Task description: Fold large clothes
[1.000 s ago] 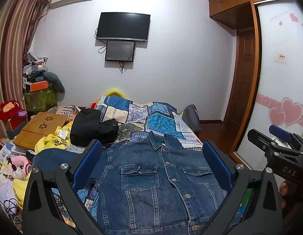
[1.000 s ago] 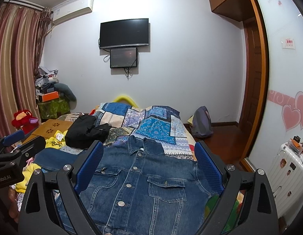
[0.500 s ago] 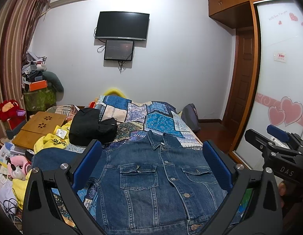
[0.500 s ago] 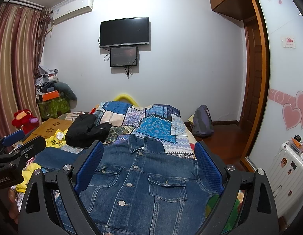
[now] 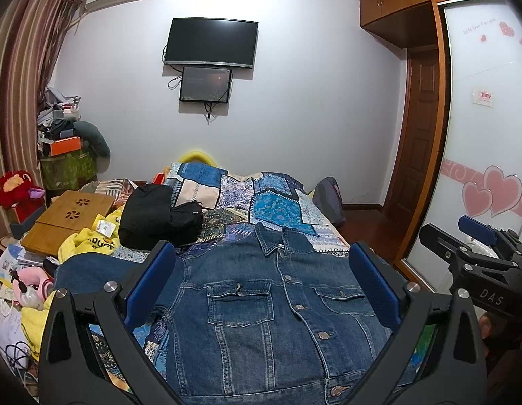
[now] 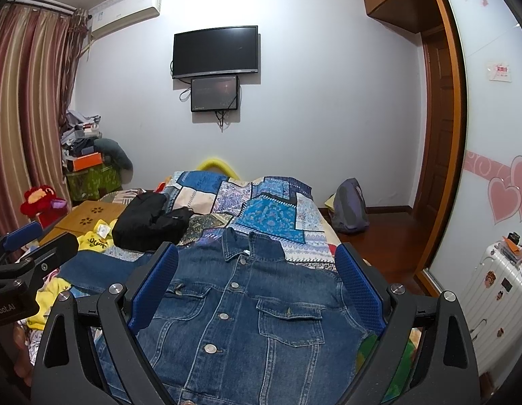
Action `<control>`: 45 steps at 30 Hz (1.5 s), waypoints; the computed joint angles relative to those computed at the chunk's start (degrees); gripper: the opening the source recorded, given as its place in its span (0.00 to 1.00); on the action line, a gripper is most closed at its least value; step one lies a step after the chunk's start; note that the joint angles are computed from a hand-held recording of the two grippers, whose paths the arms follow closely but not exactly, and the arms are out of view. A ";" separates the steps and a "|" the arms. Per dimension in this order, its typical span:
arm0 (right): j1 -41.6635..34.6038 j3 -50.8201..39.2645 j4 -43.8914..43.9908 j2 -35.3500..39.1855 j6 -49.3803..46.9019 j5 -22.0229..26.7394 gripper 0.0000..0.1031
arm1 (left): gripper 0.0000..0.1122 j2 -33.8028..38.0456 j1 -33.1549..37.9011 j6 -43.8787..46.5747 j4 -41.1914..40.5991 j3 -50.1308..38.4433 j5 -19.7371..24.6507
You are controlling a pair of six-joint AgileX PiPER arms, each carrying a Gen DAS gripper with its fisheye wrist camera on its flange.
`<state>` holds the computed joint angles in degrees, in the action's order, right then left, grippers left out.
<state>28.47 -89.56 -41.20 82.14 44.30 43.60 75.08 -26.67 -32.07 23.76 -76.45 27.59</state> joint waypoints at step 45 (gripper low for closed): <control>-6.23 -47.60 25.77 39.90 -29.09 21.65 0.90 | 0.92 50.32 49.61 39.89 -50.42 -37.24 24.06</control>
